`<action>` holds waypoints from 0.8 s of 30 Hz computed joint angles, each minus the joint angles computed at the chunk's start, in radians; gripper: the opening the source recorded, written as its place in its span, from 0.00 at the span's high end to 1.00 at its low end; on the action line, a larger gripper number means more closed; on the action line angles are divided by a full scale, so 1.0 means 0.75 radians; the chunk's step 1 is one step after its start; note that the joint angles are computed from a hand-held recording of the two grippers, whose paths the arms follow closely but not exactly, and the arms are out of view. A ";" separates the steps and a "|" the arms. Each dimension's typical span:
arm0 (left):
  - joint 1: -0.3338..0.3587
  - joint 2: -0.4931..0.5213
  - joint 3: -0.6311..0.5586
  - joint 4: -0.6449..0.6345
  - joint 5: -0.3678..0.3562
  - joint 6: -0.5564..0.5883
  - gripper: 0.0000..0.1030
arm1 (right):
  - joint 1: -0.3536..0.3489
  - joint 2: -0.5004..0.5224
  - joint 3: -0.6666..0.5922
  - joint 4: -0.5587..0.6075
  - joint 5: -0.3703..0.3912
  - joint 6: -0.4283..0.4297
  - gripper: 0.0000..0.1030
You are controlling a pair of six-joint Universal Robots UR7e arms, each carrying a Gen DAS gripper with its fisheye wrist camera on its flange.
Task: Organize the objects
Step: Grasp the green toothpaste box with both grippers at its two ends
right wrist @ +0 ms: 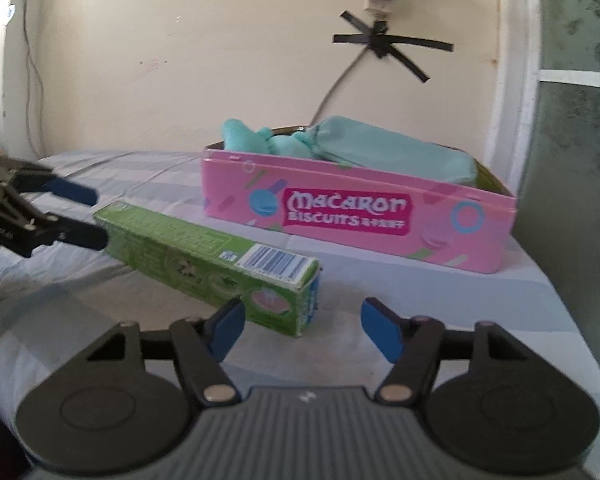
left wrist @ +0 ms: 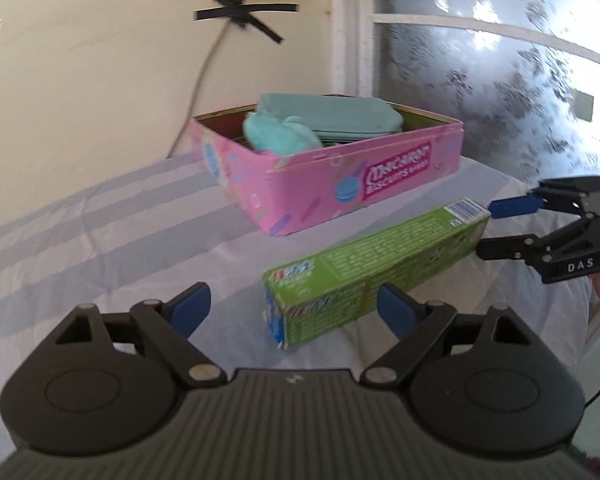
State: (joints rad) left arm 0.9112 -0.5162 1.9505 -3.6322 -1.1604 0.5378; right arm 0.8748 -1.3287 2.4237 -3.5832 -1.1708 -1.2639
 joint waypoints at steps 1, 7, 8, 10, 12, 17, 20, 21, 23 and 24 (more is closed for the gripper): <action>-0.001 0.004 -0.015 0.023 0.000 0.026 0.16 | 0.003 -0.002 -0.008 0.025 0.000 0.001 0.40; -0.002 0.035 -0.083 0.162 0.017 0.083 0.24 | 0.039 0.010 -0.074 0.151 -0.047 0.037 0.41; -0.002 0.043 -0.090 0.174 0.022 0.093 0.24 | 0.040 0.010 -0.081 0.172 -0.047 0.036 0.42; -0.003 0.055 -0.102 0.192 0.023 0.105 0.25 | 0.041 0.010 -0.089 0.194 -0.044 0.027 0.42; -0.005 0.062 -0.111 0.195 0.013 0.090 0.28 | 0.040 0.010 -0.090 0.202 -0.038 0.022 0.47; -0.020 0.082 -0.153 0.241 -0.022 0.013 0.29 | 0.016 0.018 -0.085 0.109 -0.042 0.040 0.47; -0.036 0.107 -0.165 0.244 -0.043 0.009 0.29 | -0.023 -0.017 -0.068 0.093 -0.030 0.044 0.47; -0.041 0.113 -0.169 0.248 -0.048 0.009 0.29 | -0.037 -0.028 -0.056 0.078 -0.026 0.046 0.47; -0.054 0.125 -0.176 0.261 -0.057 0.001 0.29 | -0.063 -0.050 -0.035 0.053 -0.018 0.058 0.47; -0.060 0.129 -0.178 0.266 -0.060 -0.004 0.29 | -0.070 -0.057 -0.028 0.044 -0.016 0.066 0.47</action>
